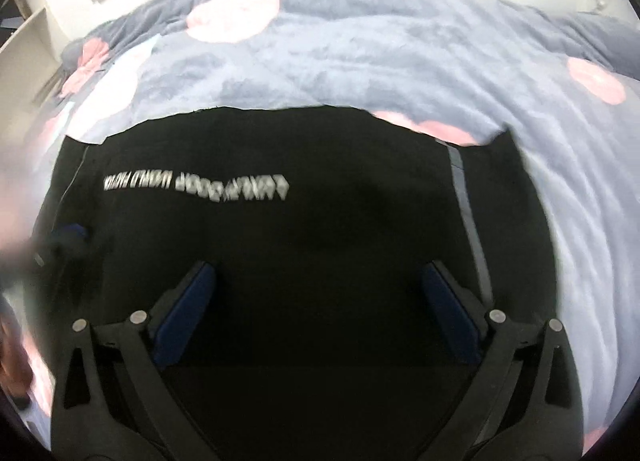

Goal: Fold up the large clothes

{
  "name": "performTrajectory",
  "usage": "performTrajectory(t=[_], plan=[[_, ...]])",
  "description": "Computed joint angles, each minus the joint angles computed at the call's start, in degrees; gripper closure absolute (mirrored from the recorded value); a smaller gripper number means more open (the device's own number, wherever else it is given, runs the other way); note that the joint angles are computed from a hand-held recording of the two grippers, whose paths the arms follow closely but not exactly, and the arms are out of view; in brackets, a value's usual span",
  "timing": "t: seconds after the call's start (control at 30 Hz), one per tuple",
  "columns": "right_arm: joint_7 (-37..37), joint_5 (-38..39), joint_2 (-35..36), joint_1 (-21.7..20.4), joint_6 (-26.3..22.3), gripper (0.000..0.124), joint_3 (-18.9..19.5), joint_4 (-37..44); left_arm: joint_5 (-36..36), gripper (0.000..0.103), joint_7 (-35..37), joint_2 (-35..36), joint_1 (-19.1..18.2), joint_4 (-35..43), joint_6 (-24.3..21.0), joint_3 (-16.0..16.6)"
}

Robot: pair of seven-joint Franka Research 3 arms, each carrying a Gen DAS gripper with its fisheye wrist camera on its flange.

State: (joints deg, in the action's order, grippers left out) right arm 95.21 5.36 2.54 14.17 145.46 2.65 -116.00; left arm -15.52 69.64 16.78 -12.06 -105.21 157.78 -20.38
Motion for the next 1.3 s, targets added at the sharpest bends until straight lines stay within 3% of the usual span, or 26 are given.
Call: performTrajectory(t=[0.07, 0.17, 0.3, 0.43, 0.53, 0.67, 0.83, 0.97, 1.17, 1.3], plan=[[-0.21, 0.80, -3.64, -0.56, 0.92, 0.023, -0.44, -3.83, -2.14, 0.059, -0.03, -4.58, 1.20, -5.42, 1.29, 0.05], [-0.90, 3.35, -7.92, -2.11, 1.11, 0.023, -1.35, -8.19, -12.78, 0.059, 7.14, -12.25, 3.43, -14.23, 4.12, -0.35], [-2.09, 6.42, -12.62, -4.69, 0.49, 0.023, -2.62, -12.76, -20.81, 0.058, 9.84, -20.38, 2.44, -23.12, 4.00, 3.56], [-3.68, 8.54, -13.43, -6.54, -2.10, 0.023, -3.39, -13.63, -21.82, 0.058, 9.38, -24.70, 0.34, -28.39, 3.73, 7.45], [-6.20, 11.00, -12.80, -6.97, -3.69, 0.023, -3.84, -13.42, -25.46, 0.054, 10.77, -24.45, -1.92, -28.83, 1.92, 10.85], [-10.50, 18.45, -9.98, -6.95, -6.26, 0.023, -4.91, -12.16, -35.56, 0.053, 18.34, -21.39, -3.45, -27.06, 1.64, 13.16], [-15.10, 28.17, -6.05, -7.78, -9.79, 0.022, -5.47, -9.44, -36.39, 0.052, 19.57, -16.69, -0.23, -23.15, -1.12, 11.47], [-17.22, 31.95, -3.59, -8.68, -12.32, 0.021, -5.13, -7.04, -40.98, 0.036, 24.42, -13.83, 2.30, -20.21, -3.85, 9.87], [-18.91, 34.13, -0.77, -9.21, -14.67, 0.021, -4.23, -4.26, -44.21, 0.035, 29.12, -8.77, 5.18, -15.65, -9.60, 7.57], [-20.04, 36.17, 0.24, -9.42, -15.71, 0.021, -3.84, -3.66, -46.77, 0.034, 30.87, -6.66, 6.16, -14.59, -9.12, 5.84]])
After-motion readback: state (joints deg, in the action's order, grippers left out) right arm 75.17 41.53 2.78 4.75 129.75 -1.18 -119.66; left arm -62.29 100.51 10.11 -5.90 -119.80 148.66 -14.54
